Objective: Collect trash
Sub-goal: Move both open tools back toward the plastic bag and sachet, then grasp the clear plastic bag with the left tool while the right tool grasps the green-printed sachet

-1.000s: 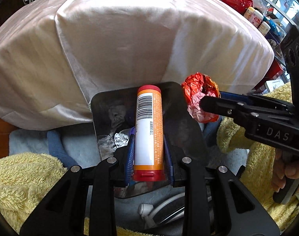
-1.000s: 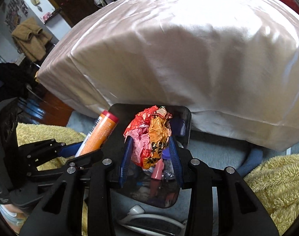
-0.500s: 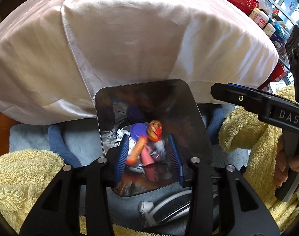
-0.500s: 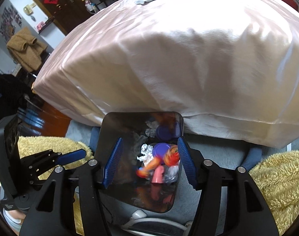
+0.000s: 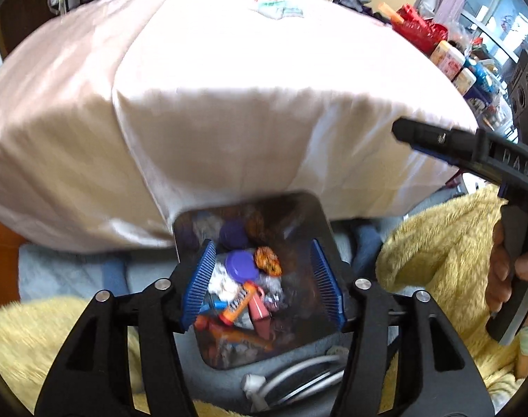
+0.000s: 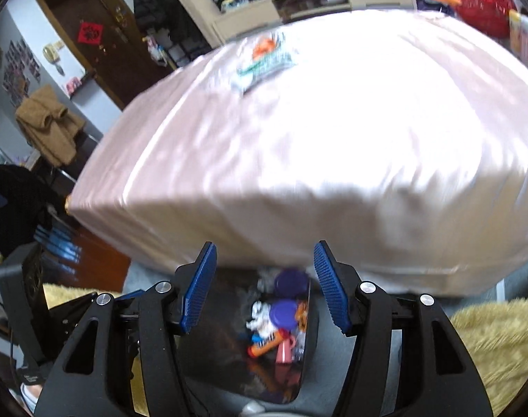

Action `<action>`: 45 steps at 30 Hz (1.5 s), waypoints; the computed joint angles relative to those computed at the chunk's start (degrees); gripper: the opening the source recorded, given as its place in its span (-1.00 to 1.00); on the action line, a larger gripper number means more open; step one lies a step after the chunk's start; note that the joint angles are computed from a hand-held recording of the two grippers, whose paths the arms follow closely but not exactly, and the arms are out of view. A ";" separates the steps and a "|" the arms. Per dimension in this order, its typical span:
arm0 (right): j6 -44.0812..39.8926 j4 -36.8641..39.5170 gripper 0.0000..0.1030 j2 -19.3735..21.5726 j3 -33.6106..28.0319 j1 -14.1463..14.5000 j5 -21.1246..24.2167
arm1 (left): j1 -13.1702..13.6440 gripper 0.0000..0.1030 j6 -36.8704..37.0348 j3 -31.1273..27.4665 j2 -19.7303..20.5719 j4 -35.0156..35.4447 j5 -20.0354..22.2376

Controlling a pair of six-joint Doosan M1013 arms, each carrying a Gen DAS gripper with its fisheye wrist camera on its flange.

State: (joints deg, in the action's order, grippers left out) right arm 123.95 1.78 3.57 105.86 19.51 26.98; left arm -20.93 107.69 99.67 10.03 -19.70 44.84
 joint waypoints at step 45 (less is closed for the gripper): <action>-13.18 -5.05 0.55 21.17 -29.04 -7.73 14.39 | 0.31 -0.02 -3.84 -41.00 25.98 6.13 9.45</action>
